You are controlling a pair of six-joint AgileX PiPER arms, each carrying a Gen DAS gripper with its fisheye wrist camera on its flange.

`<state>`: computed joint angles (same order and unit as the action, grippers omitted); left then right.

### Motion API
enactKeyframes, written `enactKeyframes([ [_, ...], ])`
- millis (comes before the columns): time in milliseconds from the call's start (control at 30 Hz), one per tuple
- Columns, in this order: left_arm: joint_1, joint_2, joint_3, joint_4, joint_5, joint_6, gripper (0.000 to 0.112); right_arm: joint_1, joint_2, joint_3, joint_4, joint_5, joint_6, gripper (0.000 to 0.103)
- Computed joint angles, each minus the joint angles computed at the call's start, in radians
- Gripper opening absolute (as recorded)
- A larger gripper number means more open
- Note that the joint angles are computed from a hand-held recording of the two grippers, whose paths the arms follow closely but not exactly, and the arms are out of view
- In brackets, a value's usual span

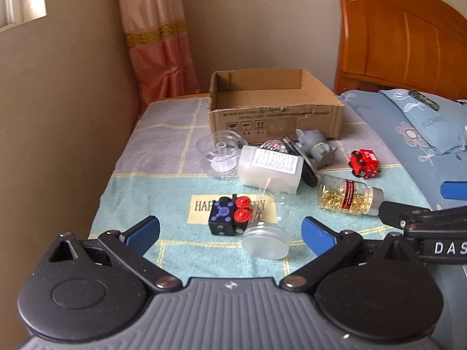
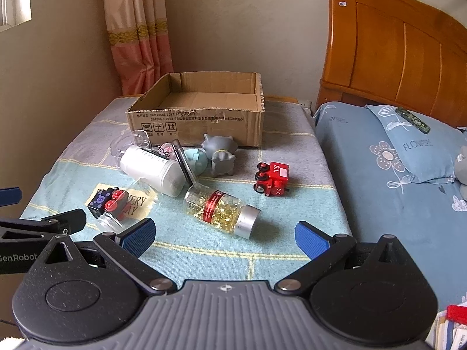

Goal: Organize rigid objects
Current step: 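Reach the left tool to the black-red B block while the right tool approaches the capsule jar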

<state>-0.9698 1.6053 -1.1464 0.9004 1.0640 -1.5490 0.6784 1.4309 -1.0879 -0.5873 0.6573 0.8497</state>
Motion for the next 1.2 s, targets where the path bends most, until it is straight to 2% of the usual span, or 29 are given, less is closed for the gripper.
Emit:
enactKeyframes([
  [233, 0.058, -0.065, 0.143, 0.062, -0.164, -0.010, 0.102, -0.090, 0.010, 0.080, 0.046, -0.207, -0.130, 0.103],
  [333, 0.116, -0.090, 0.224, 0.069, -0.273, -0.025, 0.102, -0.127, 0.058, 0.091, 0.060, -0.244, -0.171, 0.103],
  [467, 0.184, -0.095, 0.289, 0.045, -0.371, -0.003, 0.102, -0.167, 0.115, 0.119, 0.057, -0.285, -0.193, 0.103],
  [667, 0.242, -0.085, 0.345, 0.055, -0.438, 0.013, 0.102, -0.204, 0.170, 0.123, 0.076, -0.321, -0.249, 0.103],
  [800, 0.293, -0.064, 0.356, 0.038, -0.490, 0.026, 0.102, -0.199, 0.218, 0.097, -0.004, -0.318, -0.188, 0.103],
  [1000, 0.349, -0.026, 0.345, 0.037, -0.542, 0.068, 0.102, -0.221, 0.277, 0.055, 0.051, -0.334, -0.244, 0.103],
  [1133, 0.385, -0.002, 0.331, 0.051, -0.584, 0.094, 0.102, -0.267, 0.298, 0.037, 0.174, -0.359, -0.326, 0.103],
  [1200, 0.406, 0.014, 0.321, 0.047, -0.613, 0.124, 0.102, -0.278, 0.307, 0.032, 0.155, -0.369, -0.312, 0.103],
])
